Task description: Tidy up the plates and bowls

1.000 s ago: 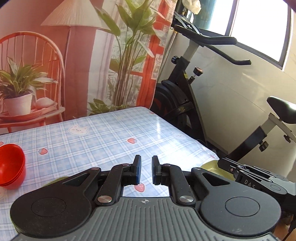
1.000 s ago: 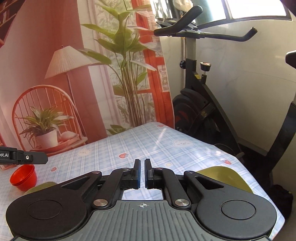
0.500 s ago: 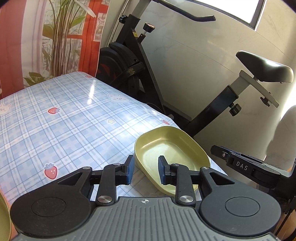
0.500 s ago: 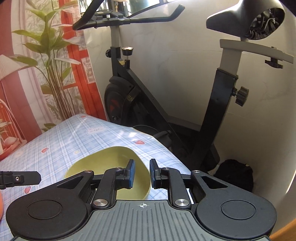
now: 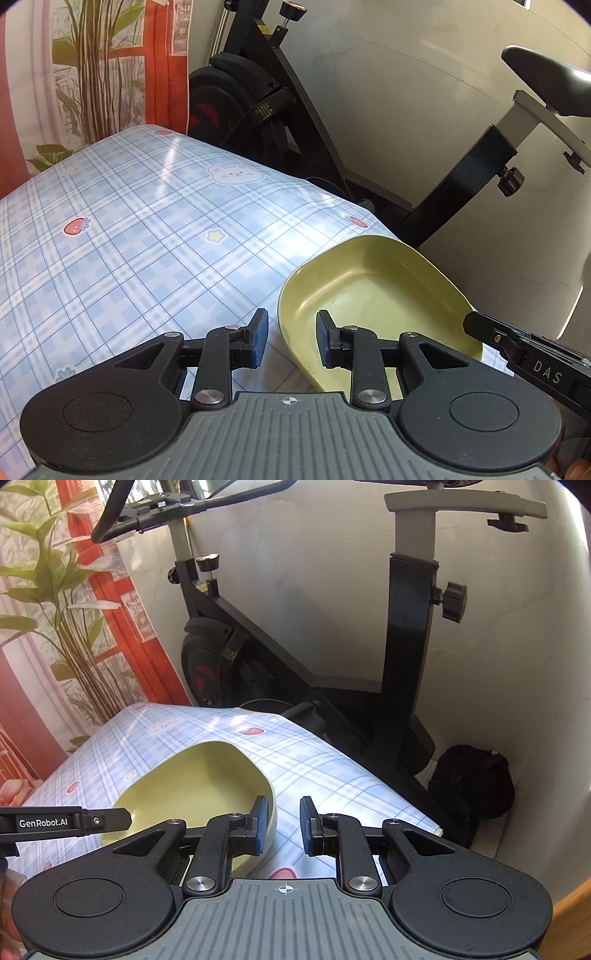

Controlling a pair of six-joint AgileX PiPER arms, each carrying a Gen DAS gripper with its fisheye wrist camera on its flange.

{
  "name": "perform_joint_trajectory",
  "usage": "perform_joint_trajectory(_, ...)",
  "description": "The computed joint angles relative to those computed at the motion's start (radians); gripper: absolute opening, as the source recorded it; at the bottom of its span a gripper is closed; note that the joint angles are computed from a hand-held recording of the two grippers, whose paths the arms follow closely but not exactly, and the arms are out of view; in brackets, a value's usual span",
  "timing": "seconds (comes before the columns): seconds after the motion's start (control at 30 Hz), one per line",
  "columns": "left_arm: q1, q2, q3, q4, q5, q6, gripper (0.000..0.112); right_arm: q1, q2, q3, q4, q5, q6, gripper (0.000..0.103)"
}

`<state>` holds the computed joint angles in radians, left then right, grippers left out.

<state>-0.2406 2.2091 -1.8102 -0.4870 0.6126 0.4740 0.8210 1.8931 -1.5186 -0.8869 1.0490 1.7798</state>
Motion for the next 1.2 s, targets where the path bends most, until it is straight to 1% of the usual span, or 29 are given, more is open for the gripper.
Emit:
perform_joint_trajectory(0.13,-0.008,0.006,-0.009,0.019,0.003,0.008,0.029,0.0,0.0,0.007,-0.006,-0.013,0.016,0.017)
perform_joint_trajectory(0.17,-0.011,0.007,-0.009,0.03,-0.003,-0.002,0.025,-0.001,0.0,0.009,-0.006,-0.017,0.02,0.016)
perform_joint_trajectory(0.2,-0.01,0.01,-0.013,0.034,-0.001,-0.011,0.018,-0.004,0.0,0.012,-0.004,-0.028,0.02,0.015)
perform_joint_trajectory(0.27,-0.003,0.018,-0.023,0.023,0.018,-0.011,0.013,-0.008,0.0,0.017,0.003,-0.048,0.019,0.013)
perform_joint_trajectory(0.37,0.004,0.005,0.012,-0.015,-0.002,0.039,0.012,-0.013,0.001,0.021,0.009,-0.069,0.025,0.011)
perform_joint_trajectory(0.53,0.01,-0.033,0.058,-0.012,-0.001,0.03,0.012,-0.004,0.014,-0.007,0.024,-0.046,0.011,0.01)
perform_joint_trajectory(0.6,0.014,-0.062,0.101,-0.024,-0.021,0.047,0.012,0.001,0.023,-0.028,0.032,-0.032,0.003,0.009)
perform_joint_trajectory(0.73,0.024,-0.122,0.182,-0.019,-0.054,0.055,0.012,0.006,0.026,-0.053,0.046,-0.032,-0.019,0.007)
perform_joint_trajectory(0.93,0.074,-0.2,0.245,-0.038,-0.049,0.083,0.012,0.033,0.052,-0.163,0.058,-0.002,-0.103,0.007)
perform_joint_trajectory(1.1,0.13,-0.272,0.299,-0.091,-0.045,0.124,0.012,0.059,0.093,-0.288,0.081,0.028,-0.179,0.007)
perform_joint_trajectory(1.2,0.164,-0.311,0.326,-0.109,-0.042,0.131,0.012,0.075,0.133,-0.388,0.106,0.056,-0.245,0.007)
